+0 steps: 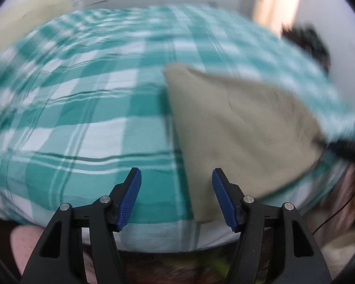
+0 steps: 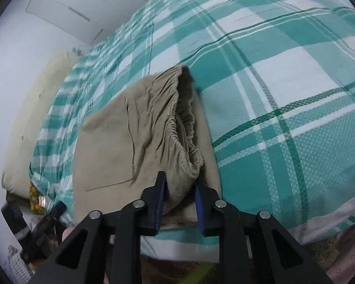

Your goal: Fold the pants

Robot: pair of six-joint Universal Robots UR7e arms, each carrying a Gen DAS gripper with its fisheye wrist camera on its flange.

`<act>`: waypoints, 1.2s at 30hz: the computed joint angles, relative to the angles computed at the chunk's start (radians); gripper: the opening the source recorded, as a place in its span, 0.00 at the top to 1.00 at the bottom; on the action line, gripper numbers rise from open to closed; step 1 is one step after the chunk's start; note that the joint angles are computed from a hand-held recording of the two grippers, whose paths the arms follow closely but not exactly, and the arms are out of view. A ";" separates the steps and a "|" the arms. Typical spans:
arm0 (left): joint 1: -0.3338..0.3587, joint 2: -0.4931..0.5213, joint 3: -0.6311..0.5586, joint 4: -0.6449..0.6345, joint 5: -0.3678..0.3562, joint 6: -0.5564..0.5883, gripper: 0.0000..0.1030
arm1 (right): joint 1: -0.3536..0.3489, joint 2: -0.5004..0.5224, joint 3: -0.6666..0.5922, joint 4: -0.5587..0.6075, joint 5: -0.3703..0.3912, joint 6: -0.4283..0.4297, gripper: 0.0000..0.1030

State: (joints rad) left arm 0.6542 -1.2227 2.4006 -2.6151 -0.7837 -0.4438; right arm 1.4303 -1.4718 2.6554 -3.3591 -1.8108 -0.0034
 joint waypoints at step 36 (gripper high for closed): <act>-0.028 0.009 -0.042 0.140 0.039 -0.117 0.36 | 0.238 0.312 -0.100 -0.236 -0.312 -0.438 0.65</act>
